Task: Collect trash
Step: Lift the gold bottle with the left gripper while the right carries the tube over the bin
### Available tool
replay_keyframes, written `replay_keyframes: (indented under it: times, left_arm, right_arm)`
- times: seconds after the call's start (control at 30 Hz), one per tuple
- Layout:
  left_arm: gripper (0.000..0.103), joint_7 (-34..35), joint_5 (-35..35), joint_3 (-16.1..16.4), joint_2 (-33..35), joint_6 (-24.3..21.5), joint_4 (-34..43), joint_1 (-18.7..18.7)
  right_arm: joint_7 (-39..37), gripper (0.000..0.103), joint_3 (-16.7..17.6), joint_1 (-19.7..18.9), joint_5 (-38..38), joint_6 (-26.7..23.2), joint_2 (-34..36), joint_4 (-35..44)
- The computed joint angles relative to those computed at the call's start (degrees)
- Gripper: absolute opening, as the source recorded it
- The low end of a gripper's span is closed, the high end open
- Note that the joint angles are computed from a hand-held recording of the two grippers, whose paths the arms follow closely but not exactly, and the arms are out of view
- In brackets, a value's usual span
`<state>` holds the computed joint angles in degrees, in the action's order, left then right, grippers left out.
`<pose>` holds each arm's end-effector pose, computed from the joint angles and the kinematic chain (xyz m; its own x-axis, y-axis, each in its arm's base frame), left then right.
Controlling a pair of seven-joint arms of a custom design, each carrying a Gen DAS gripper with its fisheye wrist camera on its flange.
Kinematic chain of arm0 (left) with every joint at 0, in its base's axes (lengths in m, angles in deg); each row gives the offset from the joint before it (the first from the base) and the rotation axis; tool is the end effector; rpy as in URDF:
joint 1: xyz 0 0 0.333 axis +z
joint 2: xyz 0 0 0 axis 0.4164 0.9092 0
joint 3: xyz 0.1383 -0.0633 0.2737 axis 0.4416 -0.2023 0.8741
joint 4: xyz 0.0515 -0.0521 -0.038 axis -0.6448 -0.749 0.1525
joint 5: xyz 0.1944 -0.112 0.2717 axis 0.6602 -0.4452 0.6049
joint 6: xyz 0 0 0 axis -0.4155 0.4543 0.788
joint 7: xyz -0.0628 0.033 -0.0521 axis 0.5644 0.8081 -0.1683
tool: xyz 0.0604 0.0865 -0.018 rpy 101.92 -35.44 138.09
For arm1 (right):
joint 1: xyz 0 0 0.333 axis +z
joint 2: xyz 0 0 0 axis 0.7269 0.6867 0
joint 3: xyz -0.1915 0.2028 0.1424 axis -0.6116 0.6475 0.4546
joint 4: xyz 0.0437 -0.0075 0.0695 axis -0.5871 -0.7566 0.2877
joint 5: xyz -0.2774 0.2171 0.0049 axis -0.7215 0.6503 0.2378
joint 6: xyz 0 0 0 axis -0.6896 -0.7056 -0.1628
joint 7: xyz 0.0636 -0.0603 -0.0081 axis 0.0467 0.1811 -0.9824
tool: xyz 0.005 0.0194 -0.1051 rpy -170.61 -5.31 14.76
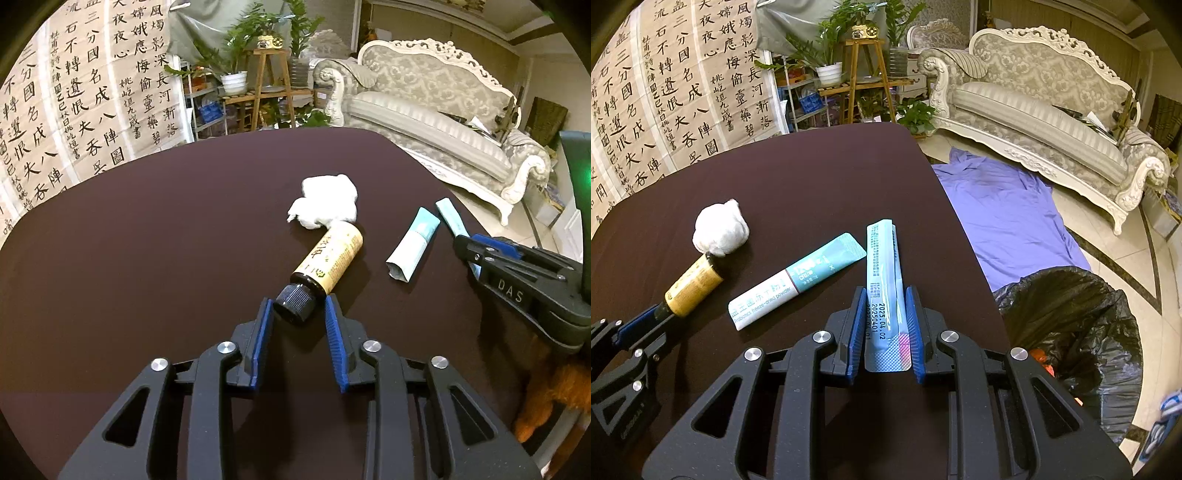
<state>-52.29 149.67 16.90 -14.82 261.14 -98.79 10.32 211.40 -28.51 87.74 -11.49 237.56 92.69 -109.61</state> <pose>0.5133 -0.2179 0.3624 -0.1423 -0.9890 0.0416 -0.7530 0.0808 -0.6531 0.5570 0.3900 0.3817 0.0565 -0.9984 -0.0058 -0.7599 -0.0392 -0.6488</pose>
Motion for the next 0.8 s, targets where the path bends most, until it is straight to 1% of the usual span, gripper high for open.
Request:
replay_keyframes:
  times: [0.03, 0.1, 0.2, 0.23, 0.33, 0.37, 0.4, 0.43, 0.47, 0.53, 0.6, 0.8]
  left_arm:
    - [0.048, 0.15, -0.15, -0.03, 0.22, -0.09, 0.33, 0.01]
    - [0.052, 1.02, -0.91, -0.21, 0.96, -0.36, 1.49, 0.18]
    - [0.054, 4.71, -3.45, -0.98, 2.14, -0.76, 2.68, 0.57]
    - [0.054, 7.47, -5.74, -1.98, 2.82, -1.19, 3.35, 1.21]
    - [0.054, 11.42, -8.72, -2.03, 3.53, -0.33, 3.78, 1.2]
    - [0.052, 12.61, -9.54, -1.91, 3.69, 0.11, 3.79, 1.07]
    - [0.045, 13.84, -10.57, -1.88, 3.83, 0.33, 3.76, 1.01]
    - [0.041, 14.11, -10.91, -1.26, 3.85, 0.38, 3.67, 0.31]
    - [0.039, 14.06, -10.97, -0.49, 3.84, 0.56, 3.68, -0.41]
    - [0.03, 14.44, -11.53, 0.33, 3.88, 1.0, 3.6, -1.05]
    - [0.026, 13.5, -11.07, 1.61, 3.7, 1.34, 3.33, -2.27]
    - [0.025, 12.86, -11.18, 2.83, 3.45, 1.88, 2.91, -3.49]
  right_arm:
    - [-0.3, 0.021, 0.09, -0.12, 0.2, -0.19, 0.21, 0.4]
    - [-0.36, 0.021, 0.02, -0.03, 0.2, -0.29, 0.21, 0.4]
    - [-0.56, 0.021, -0.02, 0.05, 0.2, -0.66, 0.43, 0.8]
    - [-0.61, 0.021, -0.02, 0.06, 0.23, -0.76, 0.47, 0.92]
    - [-0.79, 0.021, -0.01, 0.02, 0.32, -0.87, 0.68, 1.22]
    - [-0.76, 0.021, -0.04, 0.06, 0.3, -0.86, 0.67, 1.19]
    - [-0.74, 0.021, -0.07, 0.09, 0.27, -0.86, 0.64, 1.15]
    - [-0.75, 0.021, -0.1, 0.11, 0.25, -0.91, 0.66, 1.18]
    - [-0.74, 0.021, -0.11, 0.12, 0.22, -0.91, 0.64, 1.15]
    - [-0.75, 0.021, -0.14, 0.12, 0.15, -1.03, 0.67, 1.24]
    - [-0.63, 0.021, -0.11, 0.17, 0.14, -0.99, 0.65, 1.17]
    - [-0.43, 0.021, -0.14, 0.29, -0.02, -1.13, 0.69, 1.25]
